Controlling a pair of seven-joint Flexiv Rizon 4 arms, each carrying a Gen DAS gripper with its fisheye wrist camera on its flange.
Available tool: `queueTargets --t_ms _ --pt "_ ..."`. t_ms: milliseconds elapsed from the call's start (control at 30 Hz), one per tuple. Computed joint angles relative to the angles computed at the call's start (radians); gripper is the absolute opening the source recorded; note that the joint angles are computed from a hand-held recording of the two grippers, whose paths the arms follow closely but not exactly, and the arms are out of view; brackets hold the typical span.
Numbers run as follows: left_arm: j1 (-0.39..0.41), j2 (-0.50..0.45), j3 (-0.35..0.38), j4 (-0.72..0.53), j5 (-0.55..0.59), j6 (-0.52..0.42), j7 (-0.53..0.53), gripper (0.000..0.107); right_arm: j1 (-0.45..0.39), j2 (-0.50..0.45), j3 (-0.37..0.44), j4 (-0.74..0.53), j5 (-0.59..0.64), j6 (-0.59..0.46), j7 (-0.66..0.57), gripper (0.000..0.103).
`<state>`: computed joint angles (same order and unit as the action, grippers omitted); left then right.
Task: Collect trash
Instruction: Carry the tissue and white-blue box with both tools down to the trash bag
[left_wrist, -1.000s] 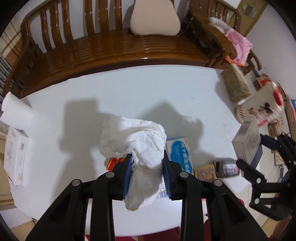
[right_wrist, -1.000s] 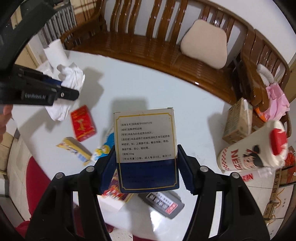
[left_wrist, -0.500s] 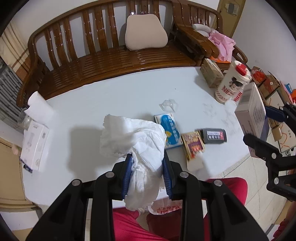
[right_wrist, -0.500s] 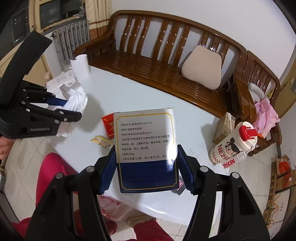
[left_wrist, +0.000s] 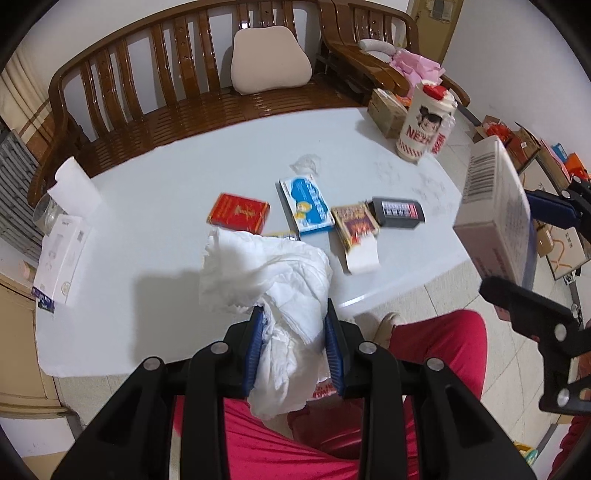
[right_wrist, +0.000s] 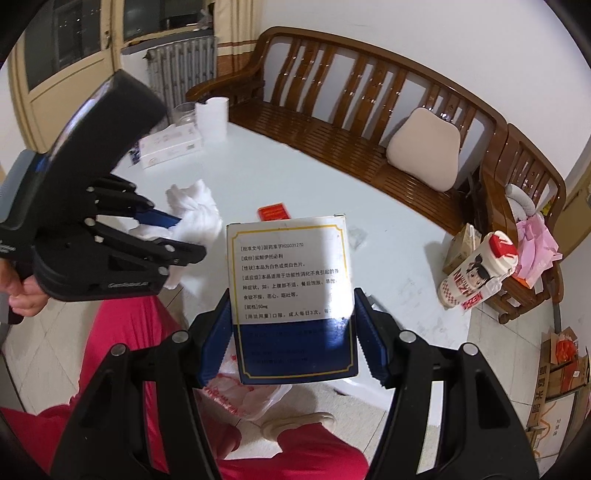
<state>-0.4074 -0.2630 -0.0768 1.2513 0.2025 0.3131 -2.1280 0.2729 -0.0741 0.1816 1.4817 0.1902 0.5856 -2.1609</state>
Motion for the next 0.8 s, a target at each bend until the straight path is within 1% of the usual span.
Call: queueTargets --t_ms 100,300,467,567,633,733,767,800 --pt "-0.004 0.035 -0.001 0.078 -0.013 0.053 -0.018 0.030 -0.004 0.041 0.008 0.056 0.020 0.002 -0.017 0.061" --pt "0.008 0.099 -0.014 0.276 -0.083 0.234 -0.068 0.030 0.002 0.112 0.010 0.183 0.069 0.056 -0.047 0.061" --pt "0.009 0.128 -0.023 0.397 -0.093 0.347 -0.118 0.030 0.018 0.162 0.007 0.287 0.117 0.087 -0.082 0.061" --pt "0.010 0.144 -0.026 0.440 -0.075 0.388 -0.152 0.030 0.028 0.180 0.003 0.334 0.134 0.113 -0.087 0.061" --pt "0.005 0.150 -0.029 0.465 -0.041 0.400 -0.184 0.030 0.033 0.186 0.001 0.369 0.144 0.137 -0.085 0.061" --pt "-0.003 0.147 -0.034 0.472 0.017 0.380 -0.224 0.030 0.038 0.190 -0.005 0.404 0.164 0.164 -0.083 0.061" --pt "-0.011 0.146 -0.035 0.474 0.055 0.370 -0.256 0.030 0.039 0.190 -0.007 0.415 0.172 0.173 -0.084 0.061" --pt "-0.013 0.146 -0.036 0.480 0.064 0.370 -0.267 0.030 0.039 0.188 -0.003 0.435 0.167 0.203 -0.075 0.061"
